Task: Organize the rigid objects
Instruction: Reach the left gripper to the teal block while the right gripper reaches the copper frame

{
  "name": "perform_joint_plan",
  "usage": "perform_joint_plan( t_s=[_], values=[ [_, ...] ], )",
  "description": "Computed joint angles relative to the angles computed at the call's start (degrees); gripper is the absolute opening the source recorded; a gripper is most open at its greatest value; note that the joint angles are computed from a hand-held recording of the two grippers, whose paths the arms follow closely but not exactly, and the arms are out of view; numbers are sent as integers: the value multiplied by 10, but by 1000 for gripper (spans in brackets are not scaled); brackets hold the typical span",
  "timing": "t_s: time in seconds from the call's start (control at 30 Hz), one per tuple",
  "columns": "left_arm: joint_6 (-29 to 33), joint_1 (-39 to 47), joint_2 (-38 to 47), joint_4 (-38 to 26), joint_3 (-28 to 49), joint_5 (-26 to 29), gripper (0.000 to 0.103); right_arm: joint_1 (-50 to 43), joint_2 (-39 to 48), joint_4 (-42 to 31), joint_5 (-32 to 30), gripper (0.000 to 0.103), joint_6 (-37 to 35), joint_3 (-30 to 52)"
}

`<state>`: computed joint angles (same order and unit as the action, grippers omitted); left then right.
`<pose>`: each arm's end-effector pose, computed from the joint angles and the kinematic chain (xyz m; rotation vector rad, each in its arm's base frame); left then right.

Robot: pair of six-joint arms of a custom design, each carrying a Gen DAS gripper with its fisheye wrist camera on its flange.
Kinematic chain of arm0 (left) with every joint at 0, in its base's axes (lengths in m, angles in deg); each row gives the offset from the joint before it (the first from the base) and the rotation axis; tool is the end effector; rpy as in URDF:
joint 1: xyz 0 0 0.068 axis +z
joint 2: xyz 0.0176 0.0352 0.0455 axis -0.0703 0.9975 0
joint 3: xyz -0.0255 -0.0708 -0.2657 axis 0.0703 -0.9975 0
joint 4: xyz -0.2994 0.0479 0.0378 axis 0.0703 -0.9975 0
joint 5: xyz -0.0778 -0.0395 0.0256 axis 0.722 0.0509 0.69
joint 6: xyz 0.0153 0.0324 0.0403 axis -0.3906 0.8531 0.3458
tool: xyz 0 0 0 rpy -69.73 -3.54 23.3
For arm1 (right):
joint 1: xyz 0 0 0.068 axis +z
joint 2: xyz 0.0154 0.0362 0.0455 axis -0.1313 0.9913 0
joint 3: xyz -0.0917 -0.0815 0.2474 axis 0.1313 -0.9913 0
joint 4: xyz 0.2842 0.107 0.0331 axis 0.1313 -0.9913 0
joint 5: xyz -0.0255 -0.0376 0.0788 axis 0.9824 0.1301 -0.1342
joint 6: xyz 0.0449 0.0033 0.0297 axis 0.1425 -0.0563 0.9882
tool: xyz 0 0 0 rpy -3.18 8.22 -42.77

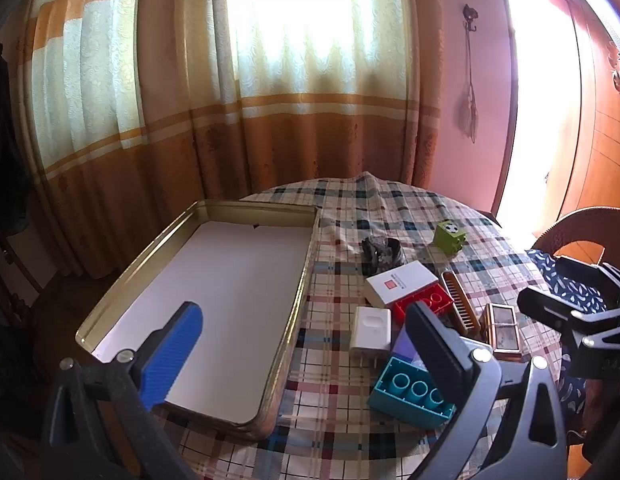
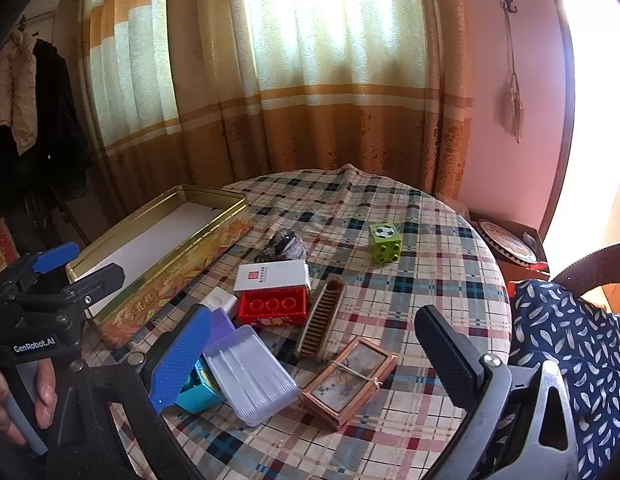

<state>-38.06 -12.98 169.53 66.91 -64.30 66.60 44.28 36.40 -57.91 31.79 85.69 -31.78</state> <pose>0.2335 -0.0401 0.0596 0.3224 2.1277 -0.1314 0.2018 0.2228 0.0395 -0.0024 2.1675 0.1305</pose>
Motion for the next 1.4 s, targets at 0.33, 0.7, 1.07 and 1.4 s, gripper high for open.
perform_joint_plan(
  t_s=[0.33, 0.7, 1.07, 1.4],
  values=[
    [1, -10, 1, -10, 2, -5, 103, -7, 5, 1, -5, 102, 7, -8],
    [21, -43, 25, -12, -3, 22, 103, -28, 20, 14, -12, 102, 30, -37],
    [26, -76, 116, 8, 24, 40, 103, -37, 97, 35, -26, 102, 31, -11],
    [36, -92, 179, 38, 43, 37, 103, -57, 144, 8, -45, 95, 26, 35]
  ],
)
